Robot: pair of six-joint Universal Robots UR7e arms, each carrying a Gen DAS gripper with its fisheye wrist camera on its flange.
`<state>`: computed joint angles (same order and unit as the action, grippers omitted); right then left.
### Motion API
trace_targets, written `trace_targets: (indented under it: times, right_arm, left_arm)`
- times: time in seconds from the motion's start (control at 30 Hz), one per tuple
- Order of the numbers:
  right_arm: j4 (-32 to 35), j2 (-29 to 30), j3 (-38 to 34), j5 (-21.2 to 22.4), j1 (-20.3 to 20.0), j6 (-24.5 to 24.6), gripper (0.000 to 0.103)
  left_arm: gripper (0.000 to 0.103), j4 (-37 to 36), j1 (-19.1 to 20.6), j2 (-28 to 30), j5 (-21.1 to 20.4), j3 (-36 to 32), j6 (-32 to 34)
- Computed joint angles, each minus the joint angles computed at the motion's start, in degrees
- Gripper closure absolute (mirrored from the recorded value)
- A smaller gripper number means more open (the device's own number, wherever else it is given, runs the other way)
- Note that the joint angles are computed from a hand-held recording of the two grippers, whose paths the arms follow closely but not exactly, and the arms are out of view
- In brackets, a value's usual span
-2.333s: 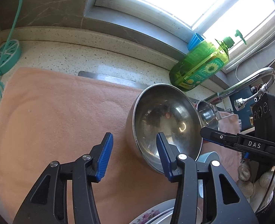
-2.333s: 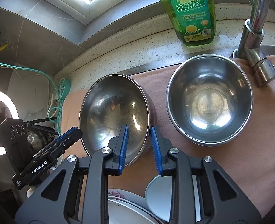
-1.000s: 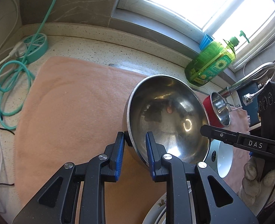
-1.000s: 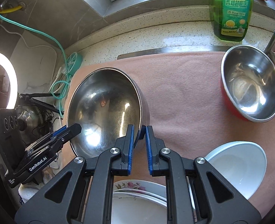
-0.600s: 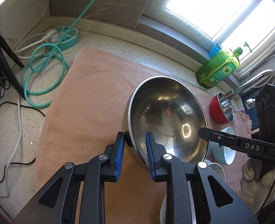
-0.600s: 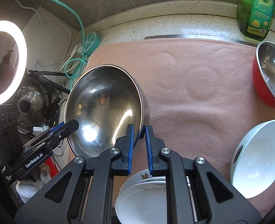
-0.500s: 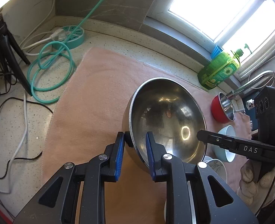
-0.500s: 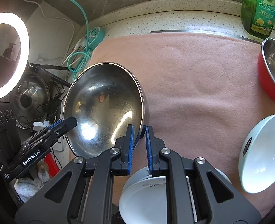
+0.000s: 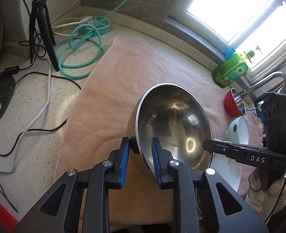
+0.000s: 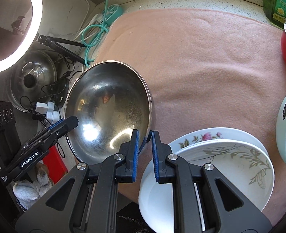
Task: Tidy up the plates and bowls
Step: 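Lift the large steel bowl and carry it beside the plate stack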
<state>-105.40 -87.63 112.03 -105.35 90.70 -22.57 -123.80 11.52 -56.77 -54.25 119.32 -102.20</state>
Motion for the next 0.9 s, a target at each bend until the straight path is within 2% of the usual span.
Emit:
trace_targets:
  times: [0.43, 0.9]
  right_arm:
    - [1.9, -2.3, 2.61, 0.18, 0.3, -0.41, 0.089]
    - [3.32, -3.34, 3.25, 0.87, 0.01, -1.21, 0.086]
  left_arm:
    - [0.082, 0.8, -3.09, -1.42, -2.53, 2.94, -6.3]
    - [0.082, 0.74, -3.67, -1.8, -3.6, 3.99, -8.83]
